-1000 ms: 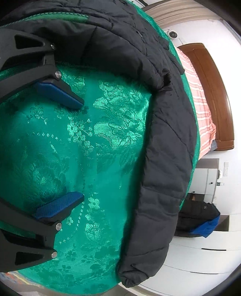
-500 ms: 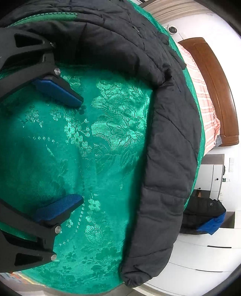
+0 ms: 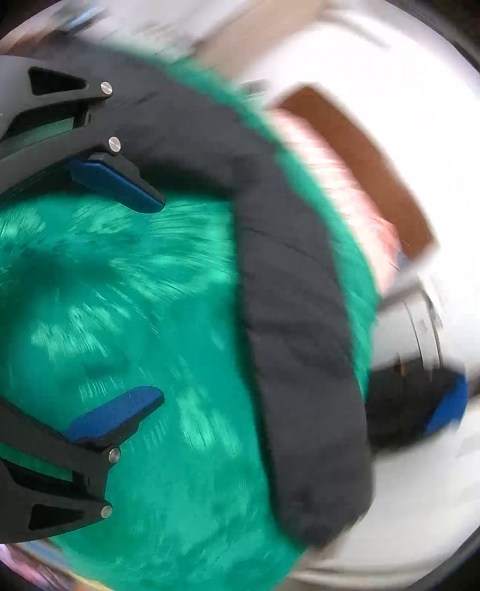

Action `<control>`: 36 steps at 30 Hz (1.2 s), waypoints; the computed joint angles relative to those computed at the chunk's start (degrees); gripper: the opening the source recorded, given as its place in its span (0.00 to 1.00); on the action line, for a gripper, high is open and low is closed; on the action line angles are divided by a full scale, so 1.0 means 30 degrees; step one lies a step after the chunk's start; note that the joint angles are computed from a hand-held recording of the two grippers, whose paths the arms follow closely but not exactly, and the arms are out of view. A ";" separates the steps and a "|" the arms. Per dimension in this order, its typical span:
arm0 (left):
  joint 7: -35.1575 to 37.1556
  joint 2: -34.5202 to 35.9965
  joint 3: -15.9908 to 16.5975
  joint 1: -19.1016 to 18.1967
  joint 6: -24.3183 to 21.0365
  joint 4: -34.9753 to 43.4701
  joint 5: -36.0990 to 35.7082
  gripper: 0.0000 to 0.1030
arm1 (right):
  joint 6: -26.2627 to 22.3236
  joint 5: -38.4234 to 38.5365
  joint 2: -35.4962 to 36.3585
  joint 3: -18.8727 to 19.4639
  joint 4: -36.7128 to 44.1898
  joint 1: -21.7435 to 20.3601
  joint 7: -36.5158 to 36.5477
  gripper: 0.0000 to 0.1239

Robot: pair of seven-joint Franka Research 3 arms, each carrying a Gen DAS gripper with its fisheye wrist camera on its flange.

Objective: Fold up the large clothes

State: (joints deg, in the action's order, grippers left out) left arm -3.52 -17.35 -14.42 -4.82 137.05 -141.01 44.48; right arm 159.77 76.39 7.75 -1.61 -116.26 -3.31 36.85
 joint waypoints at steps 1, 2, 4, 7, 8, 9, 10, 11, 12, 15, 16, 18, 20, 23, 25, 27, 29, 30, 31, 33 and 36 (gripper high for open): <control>-0.0480 -0.0534 -0.0006 -0.0019 0.0618 -0.0516 0.0202 1.00 | -0.0594 0.1343 0.0036 -0.0180 0.0300 -0.0461 -0.0101 0.76; -0.0979 -0.1030 -0.0084 -0.0002 0.1054 -0.0938 0.0346 1.00 | -0.1205 0.2224 0.0264 -0.0438 0.0749 -0.0888 0.0326 0.76; -0.1974 -0.1960 -0.0210 0.0112 0.1824 -0.1600 0.0391 1.00 | -0.2563 0.1452 0.1511 -0.0984 0.2288 -0.1670 0.3654 0.70; -0.3537 -0.2834 -0.0716 0.0525 0.2197 -0.1983 0.0523 1.00 | -0.3197 -0.1294 0.3920 -0.1303 0.4972 -0.2467 0.9125 0.50; -0.3872 -0.2983 -0.0876 0.0607 0.2179 -0.2007 0.0562 1.00 | -0.2992 -0.1429 0.4522 -0.1221 0.5623 -0.2694 1.0117 0.49; -0.3963 -0.2977 -0.0986 0.0653 0.2117 -0.1940 0.0611 1.00 | -0.2970 -0.1207 0.5154 -0.1037 0.6339 -0.3020 1.0997 0.49; -0.3900 -0.2910 -0.1120 0.0637 0.1883 -0.1861 0.0642 1.00 | -0.2723 -0.1100 0.5587 -0.0851 0.6834 -0.3233 1.1737 0.47; -0.3762 -0.2772 -0.1161 0.0599 0.1696 -0.1750 0.0631 1.00 | -0.2344 -0.1350 0.5844 -0.0729 0.7145 -0.3305 1.2304 0.40; -0.3605 -0.2637 -0.1164 0.0545 0.1536 -0.1695 0.0616 1.00 | -0.1910 -0.2453 0.6098 -0.0835 0.7538 -0.3126 1.3075 0.32; -0.3555 -0.2592 -0.1045 0.0433 0.1430 -0.1865 0.0599 0.99 | -0.0807 -0.7550 0.5864 -0.1730 0.8146 -0.1801 1.4900 0.10; -0.3775 -0.2757 -0.1061 0.0476 0.1513 -0.2032 0.0753 0.99 | -0.0369 -0.7998 0.5450 -0.1430 0.8159 -0.1762 1.4334 0.10; -0.4396 -0.3105 -0.1147 0.0673 0.1657 -0.2322 0.1166 0.99 | 0.0497 -0.8925 0.4351 -0.0517 0.8388 -0.1688 1.2283 0.10; -0.5104 -0.3303 -0.1196 0.0906 0.1990 -0.2541 0.1575 0.99 | 0.1214 -0.9627 0.3368 0.0677 0.8826 -0.1493 1.0051 0.10; -0.5702 -0.3129 -0.0974 0.1233 0.2867 -0.2671 0.1954 0.99 | 0.0945 -1.0153 0.2664 0.2125 1.0350 -0.0443 0.7280 0.10; -0.6027 -0.2979 -0.1013 0.1448 0.3208 -0.2641 0.2237 0.99 | -0.0042 -1.0934 0.3043 0.2586 1.1947 0.0691 0.6740 0.10; -0.6162 -0.2865 -0.1087 0.1539 0.3289 -0.2595 0.2473 0.99 | -0.0795 -1.2388 0.3909 0.2695 1.3557 0.2169 0.7323 0.10; -0.6191 -0.2821 -0.1097 0.1547 0.3370 -0.2635 0.2664 0.99 | -0.1194 -1.4381 0.5182 0.2641 1.5108 0.3895 0.8265 0.10; -0.6181 -0.2852 -0.1083 0.1530 0.3443 -0.2702 0.2748 0.99 | -0.1503 -1.5225 0.5970 0.2559 1.6035 0.4528 0.8777 0.10; -0.6122 -0.2907 -0.1069 0.1488 0.3473 -0.2775 0.2775 0.99 | -0.1693 -1.5888 0.6591 0.2564 1.6562 0.5090 0.9151 0.10; -0.5827 -0.2946 -0.1024 0.1384 0.3455 -0.2874 0.2725 0.99 | -0.2938 -1.7194 0.8382 0.2566 1.8433 0.6199 1.0268 0.15; -0.5429 -0.2759 -0.1116 0.1294 0.3122 -0.2749 0.2659 0.99 | -0.5996 -1.7570 1.0258 0.3184 1.9737 0.6836 1.1321 0.49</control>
